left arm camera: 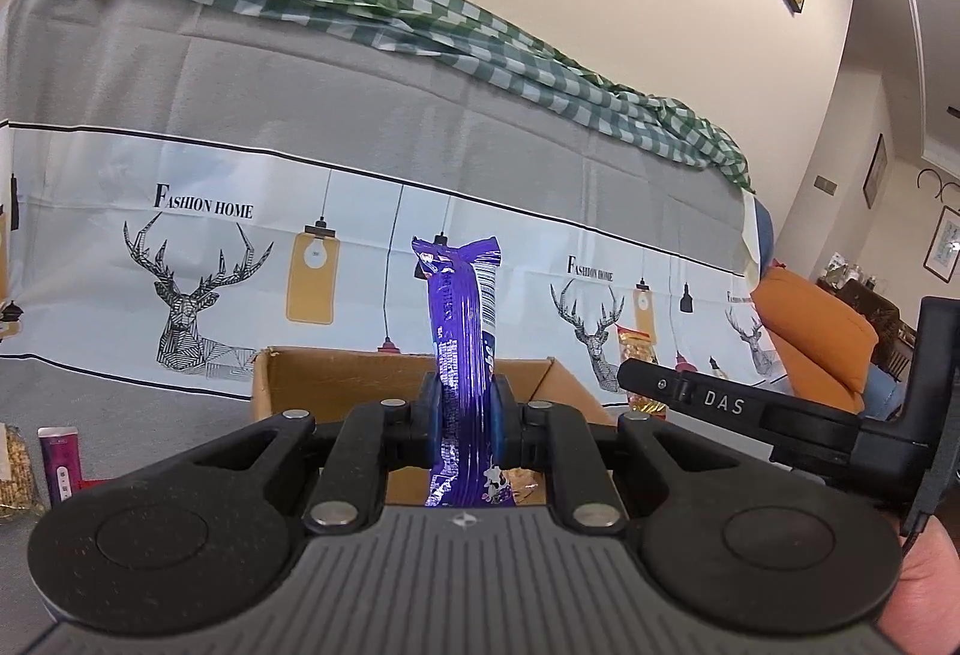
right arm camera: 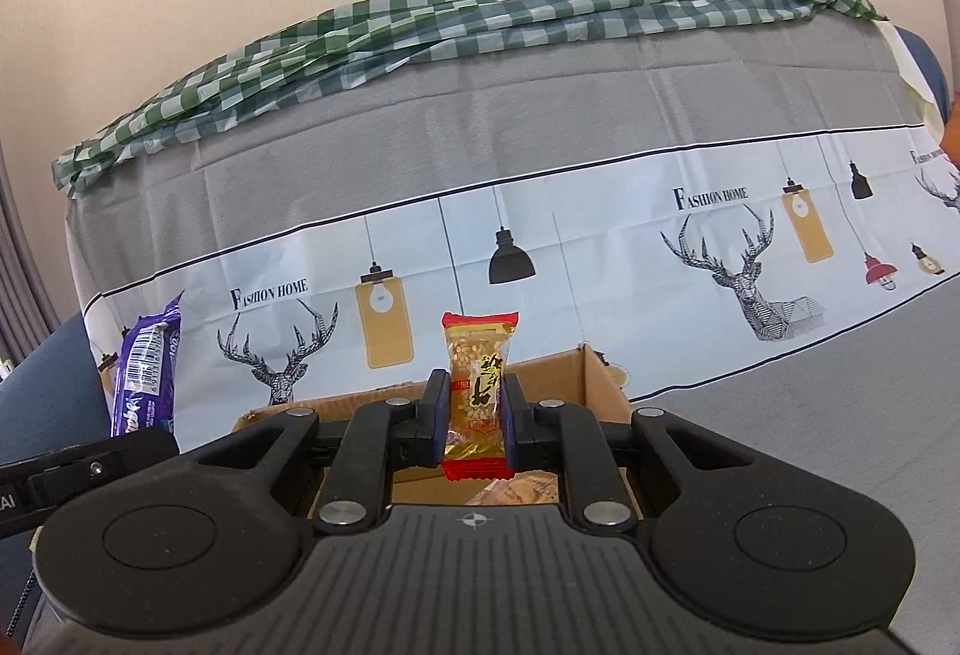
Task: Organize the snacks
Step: 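Carry the chocolate bar in the left gripper and candy in the right gripper over the box, then open the left gripper to drop the chocolate bar while the right gripper drops the candy into the box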
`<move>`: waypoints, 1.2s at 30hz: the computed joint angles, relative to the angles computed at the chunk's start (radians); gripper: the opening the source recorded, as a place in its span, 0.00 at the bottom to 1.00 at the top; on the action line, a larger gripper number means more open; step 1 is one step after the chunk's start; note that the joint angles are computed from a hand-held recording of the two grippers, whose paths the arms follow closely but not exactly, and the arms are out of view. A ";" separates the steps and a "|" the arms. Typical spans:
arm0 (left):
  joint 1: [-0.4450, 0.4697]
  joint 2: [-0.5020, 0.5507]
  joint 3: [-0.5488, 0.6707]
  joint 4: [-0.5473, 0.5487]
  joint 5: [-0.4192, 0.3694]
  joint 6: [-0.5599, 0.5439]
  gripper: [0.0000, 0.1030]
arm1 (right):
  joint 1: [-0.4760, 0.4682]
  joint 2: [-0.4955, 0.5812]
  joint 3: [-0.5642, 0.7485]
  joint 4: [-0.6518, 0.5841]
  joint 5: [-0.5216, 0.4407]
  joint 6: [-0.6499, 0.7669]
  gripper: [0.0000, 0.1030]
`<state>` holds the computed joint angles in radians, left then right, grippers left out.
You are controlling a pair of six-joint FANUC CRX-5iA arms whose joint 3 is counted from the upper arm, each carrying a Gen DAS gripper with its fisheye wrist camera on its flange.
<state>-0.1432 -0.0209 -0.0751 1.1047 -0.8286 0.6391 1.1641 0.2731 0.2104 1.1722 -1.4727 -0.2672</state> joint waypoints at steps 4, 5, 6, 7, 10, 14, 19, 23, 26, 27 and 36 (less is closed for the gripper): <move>-0.001 0.001 -0.002 0.006 -0.007 -0.010 0.15 | 0.000 0.003 0.002 0.001 -0.010 0.000 0.17; -0.002 0.002 0.000 0.004 -0.007 -0.009 0.15 | 0.000 0.003 0.002 0.001 -0.011 0.000 0.17; -0.003 0.003 0.001 0.004 -0.008 -0.010 0.15 | 0.000 0.004 0.003 0.001 -0.013 0.000 0.17; -0.004 0.003 0.000 0.005 -0.008 -0.012 0.15 | -0.001 0.004 0.003 0.000 -0.014 0.000 0.17; -0.006 0.004 0.001 0.005 -0.008 -0.014 0.15 | -0.001 0.008 0.008 -0.002 -0.017 0.000 0.17; -0.006 0.004 0.000 0.007 -0.010 -0.016 0.15 | 0.000 0.008 0.008 -0.001 -0.019 0.000 0.18; -0.010 0.001 -0.005 0.011 -0.010 -0.024 0.15 | -0.001 0.007 0.007 0.000 -0.019 -0.001 0.18; -0.014 0.004 -0.004 0.014 -0.009 -0.028 0.15 | -0.001 0.006 0.004 0.001 -0.021 -0.002 0.18; -0.016 0.005 -0.001 0.016 -0.010 -0.030 0.15 | 0.000 0.006 0.003 0.004 -0.024 -0.003 0.18; -0.016 0.006 -0.001 0.018 -0.011 -0.033 0.15 | 0.000 0.007 0.005 0.005 -0.026 -0.003 0.18; -0.021 0.003 -0.011 0.046 -0.026 -0.063 0.15 | 0.003 0.011 0.006 0.018 -0.039 -0.008 0.18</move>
<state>-0.1637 -0.0177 -0.0856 1.1503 -0.8546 0.5761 1.1674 0.2843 0.2162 1.1900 -1.5117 -0.2752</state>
